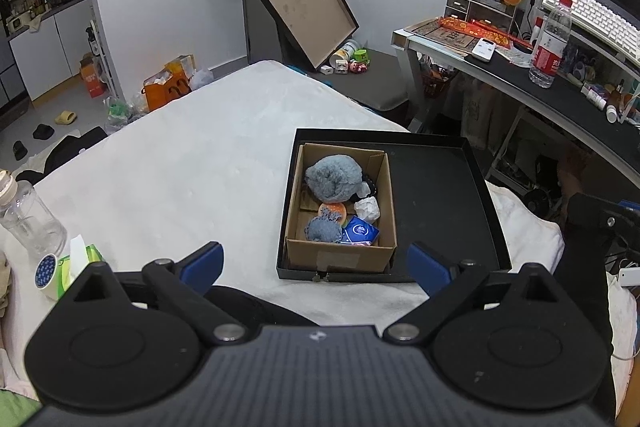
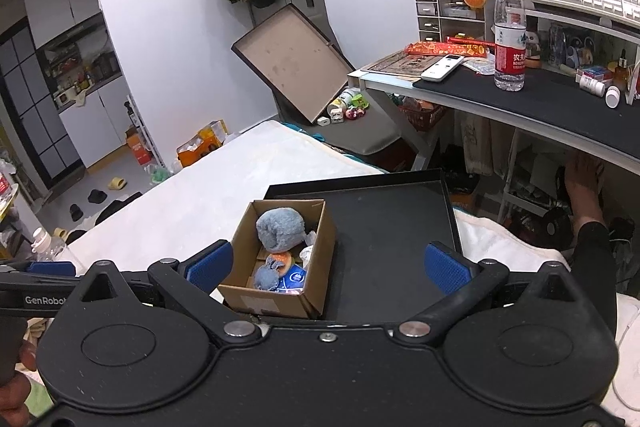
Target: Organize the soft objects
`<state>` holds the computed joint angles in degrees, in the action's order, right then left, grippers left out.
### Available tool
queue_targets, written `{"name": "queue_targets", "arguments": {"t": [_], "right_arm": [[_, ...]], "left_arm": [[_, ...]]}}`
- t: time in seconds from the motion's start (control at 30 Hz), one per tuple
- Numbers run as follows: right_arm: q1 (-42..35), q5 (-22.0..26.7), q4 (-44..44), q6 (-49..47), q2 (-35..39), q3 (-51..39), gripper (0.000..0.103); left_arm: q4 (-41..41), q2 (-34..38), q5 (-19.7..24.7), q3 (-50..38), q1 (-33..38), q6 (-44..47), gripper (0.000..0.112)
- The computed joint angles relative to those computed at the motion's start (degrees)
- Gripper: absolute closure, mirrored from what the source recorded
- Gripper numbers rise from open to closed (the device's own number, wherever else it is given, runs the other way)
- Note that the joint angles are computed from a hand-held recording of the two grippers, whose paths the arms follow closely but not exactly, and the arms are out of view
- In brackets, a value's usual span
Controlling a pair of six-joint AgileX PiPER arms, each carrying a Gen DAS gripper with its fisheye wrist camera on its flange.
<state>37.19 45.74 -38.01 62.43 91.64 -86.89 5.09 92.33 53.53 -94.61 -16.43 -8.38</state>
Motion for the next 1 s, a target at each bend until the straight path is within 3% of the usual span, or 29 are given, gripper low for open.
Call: {"name": "queue_targets", "arguments": {"t": [0.4,1.0], "right_arm": [[2.3,4.2,-1.2,0.5,-0.6,-0.8,0.0],[2.1,3.4,-0.3,0.4,-1.8,0.8,0.0]], "left_arm": [[-0.5,-2.4,-0.8,2.1,-0.3,0.7,0.014],[0.0,-3.4,-0.8,3.3,-0.6,0.8,0.014]]}}
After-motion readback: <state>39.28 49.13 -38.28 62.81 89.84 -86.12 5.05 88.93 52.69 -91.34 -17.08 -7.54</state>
